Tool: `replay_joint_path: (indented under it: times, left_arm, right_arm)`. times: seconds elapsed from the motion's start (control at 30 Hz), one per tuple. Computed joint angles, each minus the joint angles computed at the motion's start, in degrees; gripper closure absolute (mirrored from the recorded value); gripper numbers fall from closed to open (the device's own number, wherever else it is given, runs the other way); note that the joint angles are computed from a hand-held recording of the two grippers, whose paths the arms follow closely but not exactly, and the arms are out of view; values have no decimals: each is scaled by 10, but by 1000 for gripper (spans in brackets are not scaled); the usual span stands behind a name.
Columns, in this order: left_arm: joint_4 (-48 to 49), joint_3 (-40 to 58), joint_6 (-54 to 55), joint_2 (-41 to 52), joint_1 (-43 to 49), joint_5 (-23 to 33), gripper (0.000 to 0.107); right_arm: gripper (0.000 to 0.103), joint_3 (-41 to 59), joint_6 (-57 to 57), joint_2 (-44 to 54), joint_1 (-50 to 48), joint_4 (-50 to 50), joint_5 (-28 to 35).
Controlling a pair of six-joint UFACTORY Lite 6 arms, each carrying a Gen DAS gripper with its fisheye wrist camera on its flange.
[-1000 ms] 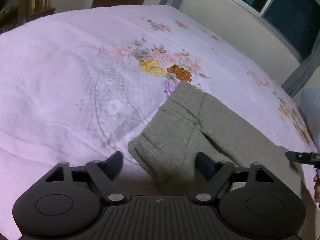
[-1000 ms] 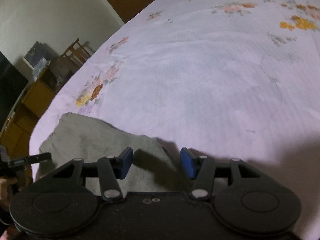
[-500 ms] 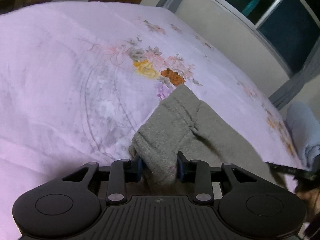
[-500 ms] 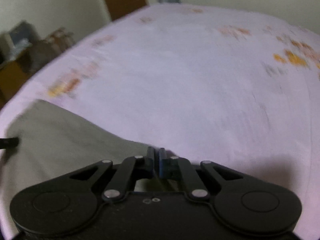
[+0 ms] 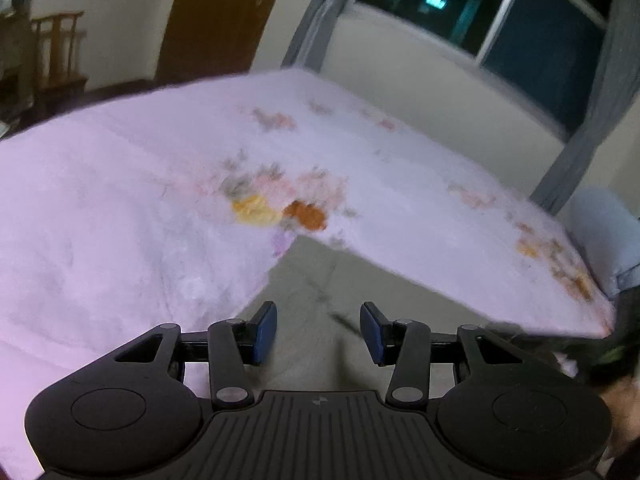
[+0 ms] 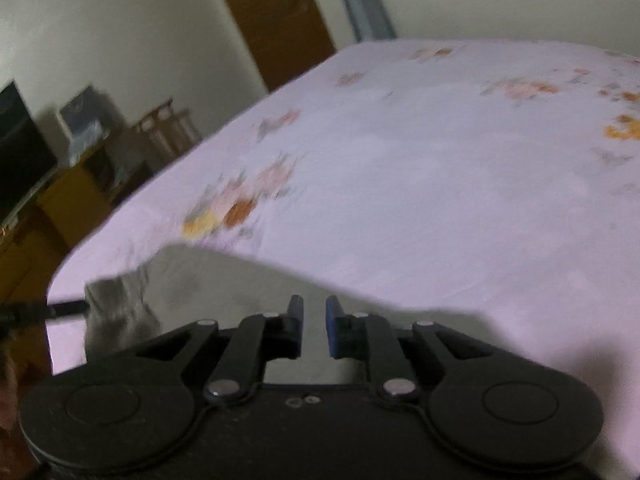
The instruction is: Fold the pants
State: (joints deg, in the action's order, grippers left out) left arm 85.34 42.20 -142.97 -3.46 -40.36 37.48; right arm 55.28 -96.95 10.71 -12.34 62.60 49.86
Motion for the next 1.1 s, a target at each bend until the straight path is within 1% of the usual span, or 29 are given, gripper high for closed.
replay_joint_path:
  times: [0.03,0.07,0.1,0.13,0.17,0.2,0.23,0.27,0.3,0.33,0.37,0.4,0.43,0.47,0.5,0.53,0.57,0.6,0.63,0.67,0.7,0.73,0.77,0.8,0.83,0.87,0.97,1.03,1.1]
  left_arm:
    - [1,7,9,11,9,-22,61]
    - [-23,23,42,30,14,-32,61]
    - [-36,30,56,33,4,-17,61]
    - [-25,28,45,27,-4,-10,61]
    - [-35,32,47,24,-12,0,61]
    - [-31,37,42,24,-20,13,61]
    - [-17,42,35,32,-24,19,59]
    - [-16,54,42,50,-18,12,49]
    - [-25,70,55,73,-4,-12,43]
    - [-15,75,50,98,15,-44,36]
    - [-23,84,68,131,27,-57,36]
    - [-26,86,82,152,30,-68,36]
    - [-11,78,73,151,18,-57,36]
    - [-15,72,81,137,8,-46,36]
    - [-44,70,108,120,0,-36,36]
    - [-83,69,140,103,-15,-9,36]
    - [-106,68,158,87,-34,26,35]
    - [-111,57,159,66,-50,45,34]
    - [-110,45,148,45,-63,56,26]
    - [-99,32,123,29,-82,70,13]
    - [-92,25,102,23,-100,88,9]
    - [-90,27,89,27,-118,103,8]
    - [-87,27,78,31,-133,109,8]
    - [-88,36,74,44,-145,110,8]
    - [-95,56,74,66,-156,115,8]
    - [-99,77,78,90,-166,118,8]
    - [-105,150,92,169,-194,130,7]
    - [-115,199,109,213,-211,139,7]
    - [-126,242,124,248,-224,131,7]
  right_arm:
    - [103,-6,4,11,14,-7,-43]
    - [103,-8,-9,23,14,10,-63]
    - [103,-1,-4,31,4,21,-61]
    - [103,-3,3,21,-6,27,-67]
    - [103,-17,-8,-6,-11,40,-86]
    - [103,-30,-36,-33,-24,58,-80]
    - [94,-39,-55,-50,-39,68,-65]
    - [90,-38,-65,-61,-51,64,-52]
    - [90,-38,-75,-67,-56,59,-57]
    - [87,-32,-83,-59,-56,55,-69]
    - [80,-30,-87,-45,-48,53,-105]
    - [79,-22,-83,-24,-50,32,-129]
    - [66,-10,-85,1,-60,26,-130]
    - [66,6,-80,16,-80,20,-107]
    - [67,10,-67,10,-94,14,-96]
    - [66,4,-73,-6,-109,19,-88]
    - [66,3,-78,-25,-142,17,-59]
    - [66,2,-84,-37,-179,12,-13]
    - [61,0,-107,-46,-236,22,47]
    - [49,3,-120,-53,-296,23,107]
    - [42,19,-119,-50,-356,11,163]
    - [31,38,-118,-37,-416,5,208]
    - [29,76,-107,-8,-476,-13,251]
    - [29,126,-105,35,-535,-27,288]
    - [29,168,-106,77,-591,-17,313]
    - [29,226,-95,126,-641,-17,314]
    - [28,399,-25,258,-731,-9,298]
    - [27,519,20,344,-776,-2,299]
    - [25,639,87,429,-812,6,301]
